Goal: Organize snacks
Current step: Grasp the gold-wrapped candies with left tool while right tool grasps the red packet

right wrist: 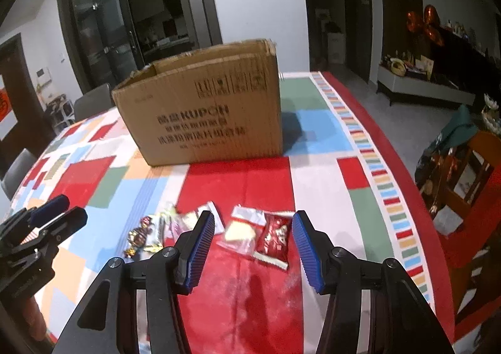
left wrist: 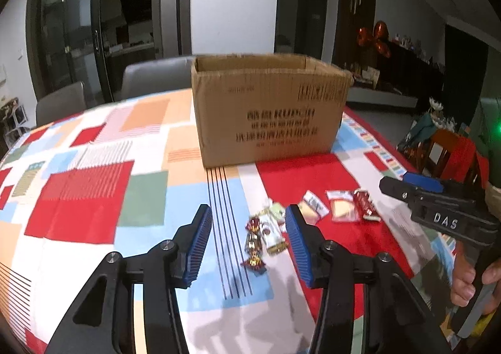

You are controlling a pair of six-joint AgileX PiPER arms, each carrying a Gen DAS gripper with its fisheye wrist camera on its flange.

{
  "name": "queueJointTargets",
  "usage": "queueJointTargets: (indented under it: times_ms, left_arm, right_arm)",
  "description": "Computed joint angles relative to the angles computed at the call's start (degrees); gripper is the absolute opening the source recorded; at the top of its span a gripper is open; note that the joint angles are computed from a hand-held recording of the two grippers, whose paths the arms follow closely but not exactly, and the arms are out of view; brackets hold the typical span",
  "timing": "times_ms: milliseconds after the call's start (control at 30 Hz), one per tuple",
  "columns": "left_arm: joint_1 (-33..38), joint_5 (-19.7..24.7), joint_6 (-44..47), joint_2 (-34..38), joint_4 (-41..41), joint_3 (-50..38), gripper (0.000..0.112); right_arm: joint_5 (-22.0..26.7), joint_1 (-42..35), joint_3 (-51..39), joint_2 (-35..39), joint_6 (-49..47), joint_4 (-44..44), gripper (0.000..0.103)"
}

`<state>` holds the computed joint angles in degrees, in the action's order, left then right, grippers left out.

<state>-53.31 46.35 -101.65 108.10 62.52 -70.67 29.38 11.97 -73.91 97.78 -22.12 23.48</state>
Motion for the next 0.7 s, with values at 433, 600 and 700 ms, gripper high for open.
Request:
queueJointTargets:
  times_ms: [433,600,700]
  left_arm:
    - [5.2,-10.2,5.8,5.5,-6.9,-1.1,0.037]
    - [7.0,-12.1,8.4,7.4,-9.4,-2.4,0.033]
    - [8.0,-12.9,9.5,8.4,-10.7,-3.3,0.029]
  right_arm:
    - [1.2,-0.1,-2.0,5.7,3.9,-3.8,0.045]
    - [1.9,-0.1,-3.5,8.0,5.3,-4.8,0.041]
    - [2.8,-0.1,-5.1,9.6,6.0,-5.1,0.04]
